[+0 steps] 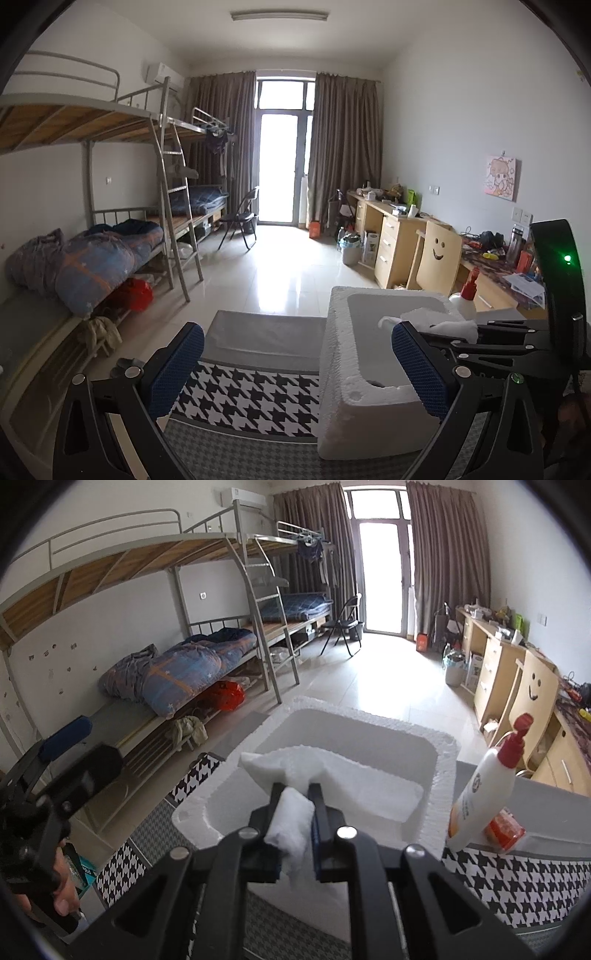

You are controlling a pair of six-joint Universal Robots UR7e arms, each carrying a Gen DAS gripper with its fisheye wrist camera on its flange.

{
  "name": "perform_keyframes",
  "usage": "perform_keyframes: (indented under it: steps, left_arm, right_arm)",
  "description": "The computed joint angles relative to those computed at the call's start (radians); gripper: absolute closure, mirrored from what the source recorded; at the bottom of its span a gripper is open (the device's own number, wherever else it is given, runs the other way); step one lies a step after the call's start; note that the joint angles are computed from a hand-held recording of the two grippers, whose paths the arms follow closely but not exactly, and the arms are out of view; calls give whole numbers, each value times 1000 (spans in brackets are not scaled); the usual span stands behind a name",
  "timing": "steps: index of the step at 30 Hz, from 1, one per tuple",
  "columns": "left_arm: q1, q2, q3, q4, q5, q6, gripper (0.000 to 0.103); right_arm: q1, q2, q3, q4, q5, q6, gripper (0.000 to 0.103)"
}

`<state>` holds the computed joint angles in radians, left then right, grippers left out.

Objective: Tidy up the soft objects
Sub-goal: 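Lower the white tissue into the foam box and open the right gripper, then move both grippers back from the foam box to the remaining items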

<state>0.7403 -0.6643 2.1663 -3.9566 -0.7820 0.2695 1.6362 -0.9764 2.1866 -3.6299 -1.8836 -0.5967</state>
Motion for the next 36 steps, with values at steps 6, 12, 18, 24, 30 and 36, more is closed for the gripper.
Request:
perform_keyframes:
  steps: [6, 12, 18, 24, 30, 36]
  left_arm:
    - [1, -3, -2, 1, 7, 1, 1]
    - [-5, -5, 0, 4, 7, -3, 1]
    - [-26, -4, 14, -17, -1, -8, 1]
    - [-56, 2, 27, -34, 4, -9, 1]
    - [-87, 2, 46, -41, -3, -17, 1]
    - [-124, 2, 70, -68, -11, -17, 1]
  right_arm:
    - [-2, -12, 0, 36, -11, 2, 41]
    - [6, -27, 36, -23, 8, -21, 34]
    - [13, -49, 69, -92, 31, -27, 28]
    - [8, -74, 118, -186, 62, -36, 17]
    - [14, -89, 172, -275, 60, -63, 15]
    - [20, -117, 219, -347, 68, -73, 14]
